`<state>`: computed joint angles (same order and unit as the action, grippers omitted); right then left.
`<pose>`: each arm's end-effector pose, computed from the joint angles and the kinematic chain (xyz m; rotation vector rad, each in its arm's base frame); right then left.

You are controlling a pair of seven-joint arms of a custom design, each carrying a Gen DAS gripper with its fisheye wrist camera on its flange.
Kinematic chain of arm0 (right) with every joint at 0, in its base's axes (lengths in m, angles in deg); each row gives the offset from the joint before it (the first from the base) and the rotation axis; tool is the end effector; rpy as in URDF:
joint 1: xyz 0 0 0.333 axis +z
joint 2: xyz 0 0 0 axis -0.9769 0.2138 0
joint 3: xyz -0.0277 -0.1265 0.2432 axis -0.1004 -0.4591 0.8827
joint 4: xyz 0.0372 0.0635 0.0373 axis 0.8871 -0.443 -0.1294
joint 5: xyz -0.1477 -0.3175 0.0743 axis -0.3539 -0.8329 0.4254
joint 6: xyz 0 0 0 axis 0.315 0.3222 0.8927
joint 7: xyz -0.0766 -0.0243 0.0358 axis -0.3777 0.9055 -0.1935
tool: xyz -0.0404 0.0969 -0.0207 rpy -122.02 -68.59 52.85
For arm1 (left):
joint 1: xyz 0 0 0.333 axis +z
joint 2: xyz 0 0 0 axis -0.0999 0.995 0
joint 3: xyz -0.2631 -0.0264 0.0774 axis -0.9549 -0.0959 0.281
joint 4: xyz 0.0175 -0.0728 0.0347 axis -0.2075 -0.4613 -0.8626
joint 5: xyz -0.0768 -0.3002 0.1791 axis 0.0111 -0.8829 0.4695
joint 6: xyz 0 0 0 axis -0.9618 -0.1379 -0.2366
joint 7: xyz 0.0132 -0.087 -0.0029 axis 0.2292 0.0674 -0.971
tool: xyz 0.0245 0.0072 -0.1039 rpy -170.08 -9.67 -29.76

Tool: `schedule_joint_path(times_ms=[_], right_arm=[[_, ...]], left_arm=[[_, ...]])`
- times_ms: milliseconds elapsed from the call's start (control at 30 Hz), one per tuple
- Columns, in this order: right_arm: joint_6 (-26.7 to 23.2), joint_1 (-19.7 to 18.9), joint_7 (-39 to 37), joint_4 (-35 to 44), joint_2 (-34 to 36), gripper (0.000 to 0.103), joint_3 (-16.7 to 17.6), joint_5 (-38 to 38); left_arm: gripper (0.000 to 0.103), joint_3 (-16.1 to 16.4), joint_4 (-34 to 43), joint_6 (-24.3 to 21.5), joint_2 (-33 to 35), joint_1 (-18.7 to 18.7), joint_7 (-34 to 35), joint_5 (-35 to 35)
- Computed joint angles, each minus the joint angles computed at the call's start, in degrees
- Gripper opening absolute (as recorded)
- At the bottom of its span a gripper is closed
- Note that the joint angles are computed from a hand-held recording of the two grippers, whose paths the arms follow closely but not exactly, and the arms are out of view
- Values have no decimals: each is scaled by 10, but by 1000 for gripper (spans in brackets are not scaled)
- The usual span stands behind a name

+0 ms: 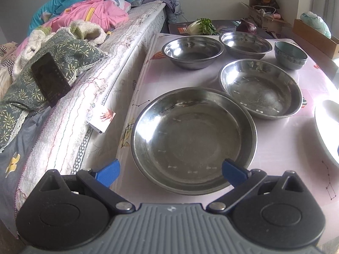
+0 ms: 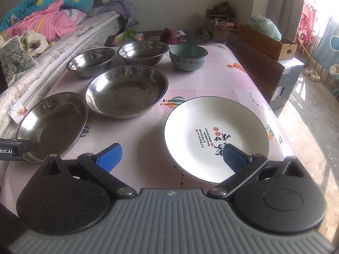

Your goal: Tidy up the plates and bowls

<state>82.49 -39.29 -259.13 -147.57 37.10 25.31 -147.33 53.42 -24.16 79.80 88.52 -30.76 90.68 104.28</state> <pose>0.4117 0.4086 0.4153 -1.5596 1.9627 -0.8909 0.5099 -0.3518 0.4296 -1.6494 1.9551 -0.4792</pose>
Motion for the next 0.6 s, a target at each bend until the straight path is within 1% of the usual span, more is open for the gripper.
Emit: schedule_joint_path(times_ms=[100, 200, 333, 367, 467, 500, 567, 600], right_arm=[[13, -8, -1, 12, 4, 102, -11, -39], [38, -21, -9, 31, 14, 102, -22, -64], [87, -39, -25, 64, 37, 102, -41, -87], [108, -46, -33, 80, 49, 102, -47, -90], [169, -63, -62, 133, 87, 102, -66, -75], [192, -68, -79, 161, 108, 102, -72, -62], [224, -76, -123, 215, 149, 102, -80, -26], [238, -84, -157, 256, 180, 101, -79, 2]], left_arm=[[103, 9, 38, -3, 24, 3, 4, 2], [103, 21, 88, -11, 54, 2, 9, 7], [103, 35, 164, -21, 101, 0, 34, -4], [103, 39, 188, -25, 116, -1, 42, -8], [103, 47, 255, -28, 157, 0, 77, -32], [103, 51, 278, -29, 172, 0, 86, -40], [103, 56, 337, -31, 210, 2, 121, -61], [103, 59, 382, -41, 239, 1, 140, -74]])
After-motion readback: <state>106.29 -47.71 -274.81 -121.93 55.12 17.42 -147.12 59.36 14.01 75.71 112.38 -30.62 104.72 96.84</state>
